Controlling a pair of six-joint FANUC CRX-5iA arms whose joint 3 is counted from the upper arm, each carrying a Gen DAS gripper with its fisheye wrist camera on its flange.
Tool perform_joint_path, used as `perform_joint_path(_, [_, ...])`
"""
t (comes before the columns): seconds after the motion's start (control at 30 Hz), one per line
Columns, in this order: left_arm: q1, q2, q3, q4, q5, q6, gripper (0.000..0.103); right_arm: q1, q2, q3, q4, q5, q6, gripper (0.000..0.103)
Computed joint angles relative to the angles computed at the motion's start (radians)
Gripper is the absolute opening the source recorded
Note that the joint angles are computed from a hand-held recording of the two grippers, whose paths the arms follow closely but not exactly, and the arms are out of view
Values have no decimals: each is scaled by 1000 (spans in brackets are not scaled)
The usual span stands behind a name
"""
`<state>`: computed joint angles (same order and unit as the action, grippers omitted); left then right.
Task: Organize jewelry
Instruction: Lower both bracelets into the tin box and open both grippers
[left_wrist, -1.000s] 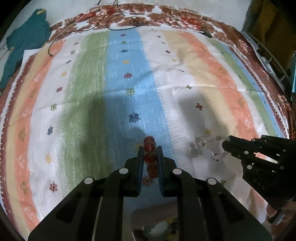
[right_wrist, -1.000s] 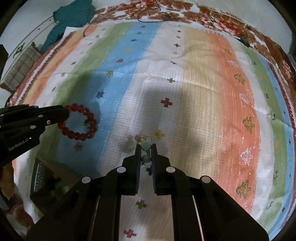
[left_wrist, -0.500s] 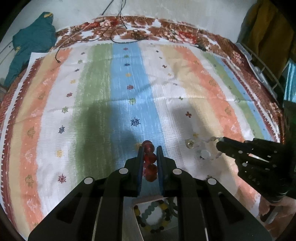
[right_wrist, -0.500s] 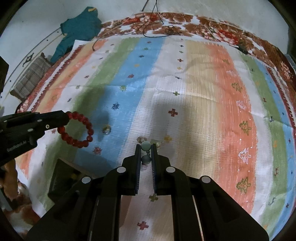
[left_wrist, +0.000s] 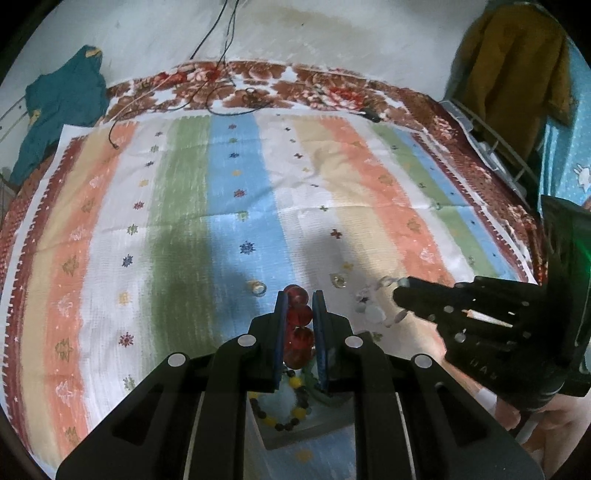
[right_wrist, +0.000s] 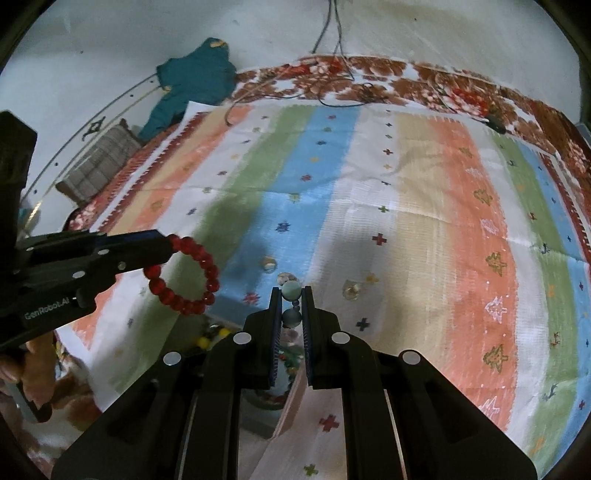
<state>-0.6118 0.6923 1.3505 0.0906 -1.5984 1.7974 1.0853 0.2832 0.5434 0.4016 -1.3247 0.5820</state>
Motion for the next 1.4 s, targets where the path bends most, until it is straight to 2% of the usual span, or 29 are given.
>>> perform_joint_path(0.3, [-19, -125, -204, 3, 99, -3, 13, 48, -22, -30, 15, 16, -11, 12])
perform_joint_path(0.63, [-26, -204, -333, -5, 143, 24, 13, 78, -43, -55, 11, 20, -25, 12])
perform_joint_path(1.0, [-33, -231, -380, -26, 126, 55, 13, 83, -38, -50, -7, -20, -44, 12])
perform_joint_path(1.03, [-35, -229, -375, -33, 122, 61, 13, 83, -33, -44, -4, -34, -47, 15])
perform_joint_path(1.07, [-37, -226, -365, -42, 114, 67, 19, 82, -30, -41, 0, -44, -53, 20])
perform_joint_path(1.1, [-39, -222, -356, -51, 107, 75, 28, 83, -30, -43, 6, -49, -59, 34])
perform_joint_path(1.13, [-39, -223, -355, -58, 107, 82, 29, 83, -30, -45, 17, -55, -72, 40])
perform_joint_path(1.27, [-38, -217, -342, -71, 97, 96, 29, 76, -35, -52, 23, -67, -96, 43])
perform_joint_path(1.4, [-38, -212, -333, -88, 90, 104, 36, 67, -32, -52, 22, -83, -100, 45])
